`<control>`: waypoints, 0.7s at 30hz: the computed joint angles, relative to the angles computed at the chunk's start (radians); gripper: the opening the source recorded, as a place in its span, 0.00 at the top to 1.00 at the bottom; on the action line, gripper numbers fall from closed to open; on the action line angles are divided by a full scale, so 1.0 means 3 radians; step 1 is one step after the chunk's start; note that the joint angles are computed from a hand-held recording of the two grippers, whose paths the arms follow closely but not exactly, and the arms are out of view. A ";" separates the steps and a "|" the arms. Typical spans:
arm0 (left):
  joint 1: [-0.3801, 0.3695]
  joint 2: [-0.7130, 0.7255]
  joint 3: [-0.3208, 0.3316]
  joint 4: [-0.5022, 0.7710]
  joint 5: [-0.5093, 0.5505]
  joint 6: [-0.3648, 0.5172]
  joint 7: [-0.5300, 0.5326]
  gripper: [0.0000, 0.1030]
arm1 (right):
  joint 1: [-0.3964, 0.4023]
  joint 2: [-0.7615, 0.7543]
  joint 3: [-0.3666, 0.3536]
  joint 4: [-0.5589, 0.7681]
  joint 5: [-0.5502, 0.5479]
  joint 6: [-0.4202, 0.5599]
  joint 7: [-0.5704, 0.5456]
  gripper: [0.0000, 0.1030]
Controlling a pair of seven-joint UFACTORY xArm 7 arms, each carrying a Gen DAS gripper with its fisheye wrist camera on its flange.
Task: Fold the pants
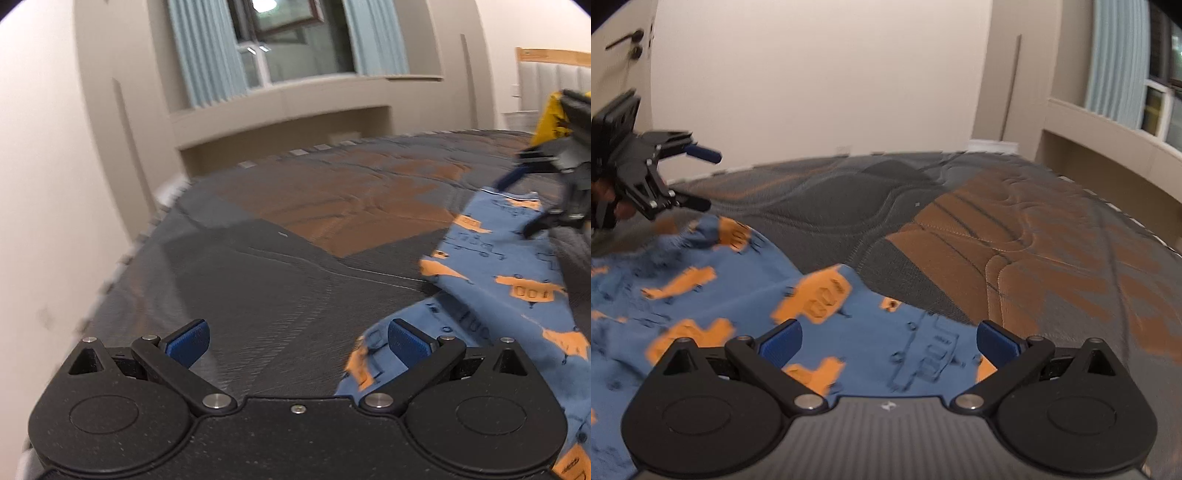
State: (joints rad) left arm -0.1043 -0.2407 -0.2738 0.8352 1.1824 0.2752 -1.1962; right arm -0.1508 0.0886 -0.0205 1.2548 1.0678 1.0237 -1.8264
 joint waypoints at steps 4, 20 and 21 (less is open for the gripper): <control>-0.0199 0.0307 0.0287 0.0049 -0.0918 -0.0365 0.1064 0.01 | 0.0011 0.0569 0.0105 0.0605 -0.0200 0.0056 0.0354 0.18; -0.0207 0.0291 0.0103 0.0015 -0.2063 -0.0045 0.1727 0.99 | -0.0269 0.1472 0.0614 0.1732 -0.0969 0.0506 0.0902 0.93; -0.0166 0.0292 0.0043 0.0067 -0.1891 0.0026 0.1545 0.99 | -0.0285 0.1388 0.0622 0.1612 -0.0927 0.0445 0.0818 0.93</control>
State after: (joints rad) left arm -0.1542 -0.1530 -0.2609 0.8554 0.6153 0.2829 -0.7326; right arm -0.2362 0.5048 0.1662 1.7385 0.7896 1.1572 -1.5811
